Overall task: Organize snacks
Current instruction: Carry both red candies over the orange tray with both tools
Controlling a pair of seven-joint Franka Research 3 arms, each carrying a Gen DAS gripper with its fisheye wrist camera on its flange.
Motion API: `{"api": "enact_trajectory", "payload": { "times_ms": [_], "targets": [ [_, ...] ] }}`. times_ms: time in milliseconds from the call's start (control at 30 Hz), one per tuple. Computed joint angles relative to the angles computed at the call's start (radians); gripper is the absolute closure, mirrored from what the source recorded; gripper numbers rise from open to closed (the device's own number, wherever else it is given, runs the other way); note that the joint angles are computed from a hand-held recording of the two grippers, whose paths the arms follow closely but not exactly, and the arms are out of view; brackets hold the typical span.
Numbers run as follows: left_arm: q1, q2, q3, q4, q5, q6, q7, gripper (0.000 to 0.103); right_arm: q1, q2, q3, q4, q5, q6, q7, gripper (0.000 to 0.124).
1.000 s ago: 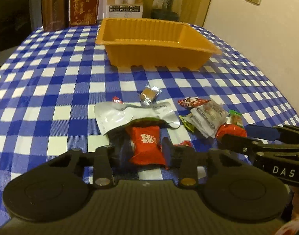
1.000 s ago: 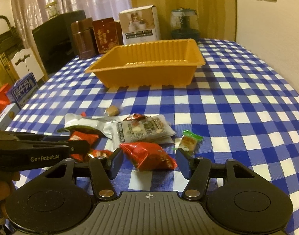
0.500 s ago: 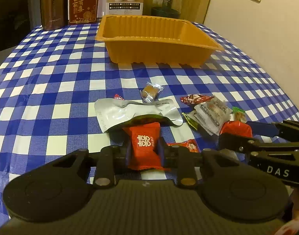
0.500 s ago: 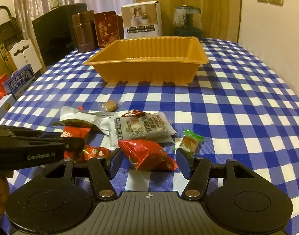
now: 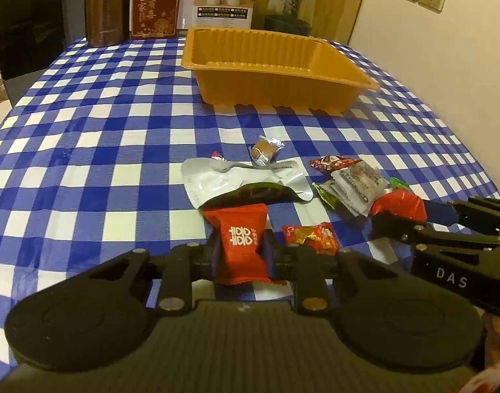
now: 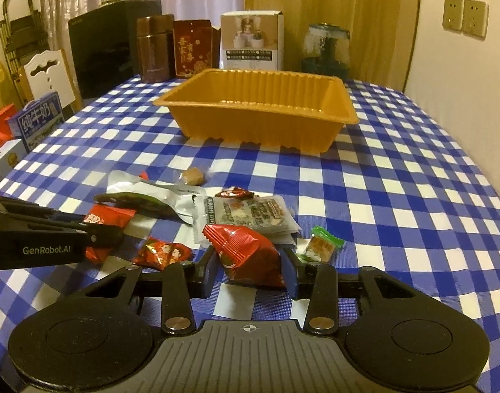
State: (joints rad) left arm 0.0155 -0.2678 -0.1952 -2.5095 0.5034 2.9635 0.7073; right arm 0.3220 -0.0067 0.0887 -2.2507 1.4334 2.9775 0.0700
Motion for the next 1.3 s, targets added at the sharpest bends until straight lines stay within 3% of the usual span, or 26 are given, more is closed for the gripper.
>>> {"api": "enact_trajectory", "payload": {
  "times_ms": [267,667,1033,1200,1300],
  "targets": [
    [-0.013,-0.066,-0.004,-0.025,-0.017,-0.02,0.005,0.08,0.006,-0.057,-0.01,-0.027,0.08,0.003,-0.075,0.083],
    [-0.026,-0.058,0.007,0.041,-0.04,-0.001,0.049,0.08,0.0,-0.076,-0.027,0.015,0.103,-0.007,-0.061,0.083],
    [0.005,0.108,0.034,0.244,-0.025,0.057,0.138,0.08,-0.025,0.07,-0.011,0.235,0.125,0.014,-0.088,0.083],
    [0.015,0.203,0.054,0.35,0.002,0.068,0.155,0.08,-0.042,0.18,0.013,0.375,0.059,0.029,-0.024,0.083],
    [0.005,0.255,0.075,0.397,-0.053,0.077,0.211,0.08,-0.06,0.243,0.034,0.451,-0.003,0.033,0.04,0.083]
  ]
}}
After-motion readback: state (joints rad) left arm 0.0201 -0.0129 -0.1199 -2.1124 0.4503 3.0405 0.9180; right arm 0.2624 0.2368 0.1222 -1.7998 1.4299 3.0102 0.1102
